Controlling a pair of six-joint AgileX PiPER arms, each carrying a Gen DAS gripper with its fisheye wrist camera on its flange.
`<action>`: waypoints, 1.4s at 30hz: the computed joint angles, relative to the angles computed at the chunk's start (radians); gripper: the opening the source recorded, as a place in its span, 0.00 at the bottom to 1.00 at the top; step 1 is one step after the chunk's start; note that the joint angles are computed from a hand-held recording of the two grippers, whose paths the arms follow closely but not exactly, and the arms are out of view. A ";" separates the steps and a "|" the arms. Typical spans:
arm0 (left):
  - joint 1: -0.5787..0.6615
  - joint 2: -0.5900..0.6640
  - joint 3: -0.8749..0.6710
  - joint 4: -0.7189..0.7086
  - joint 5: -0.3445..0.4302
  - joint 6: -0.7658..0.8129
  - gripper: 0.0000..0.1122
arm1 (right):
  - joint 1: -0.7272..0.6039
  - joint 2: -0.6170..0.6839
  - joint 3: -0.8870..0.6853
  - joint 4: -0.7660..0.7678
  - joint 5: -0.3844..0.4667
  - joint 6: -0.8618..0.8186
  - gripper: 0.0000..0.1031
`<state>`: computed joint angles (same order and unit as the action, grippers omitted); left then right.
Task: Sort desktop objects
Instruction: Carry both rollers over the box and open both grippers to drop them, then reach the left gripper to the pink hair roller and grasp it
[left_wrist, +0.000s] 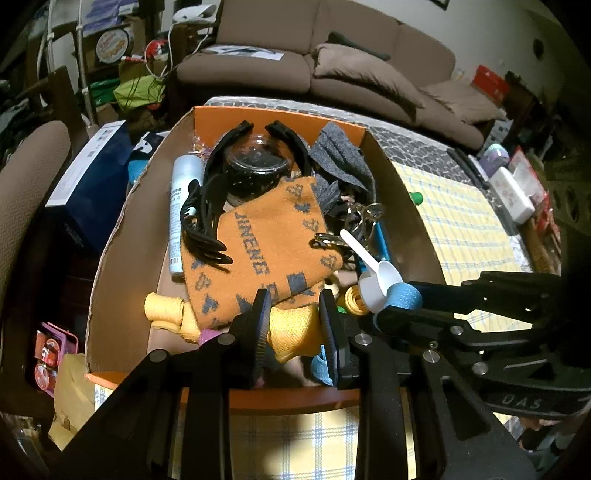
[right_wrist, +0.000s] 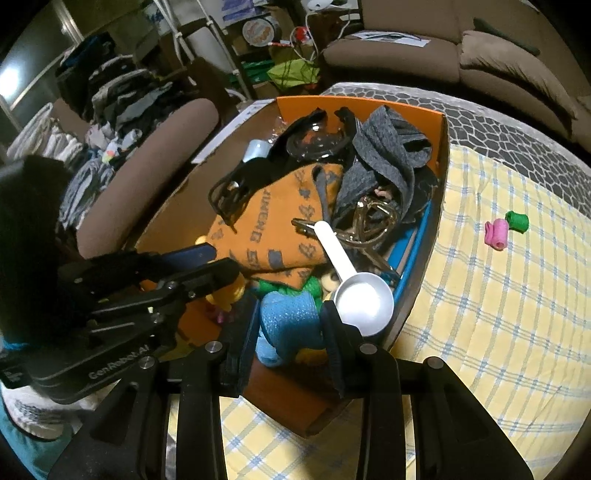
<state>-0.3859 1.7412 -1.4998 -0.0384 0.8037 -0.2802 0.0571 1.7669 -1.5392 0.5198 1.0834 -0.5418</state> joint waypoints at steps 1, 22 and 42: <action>-0.001 -0.001 0.002 0.005 0.001 -0.005 0.22 | 0.006 -0.003 0.006 -0.012 -0.008 0.003 0.33; -0.003 -0.021 -0.006 0.048 0.012 -0.053 0.27 | 0.028 -0.018 0.024 -0.056 -0.042 0.025 0.36; -0.024 -0.015 -0.064 0.089 0.023 -0.119 0.71 | -0.087 -0.036 -0.030 0.004 -0.021 0.002 0.79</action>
<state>-0.4097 1.7261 -1.5636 0.0508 0.8268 -0.3994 -0.0303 1.7311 -1.5695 0.5239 1.0622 -0.5397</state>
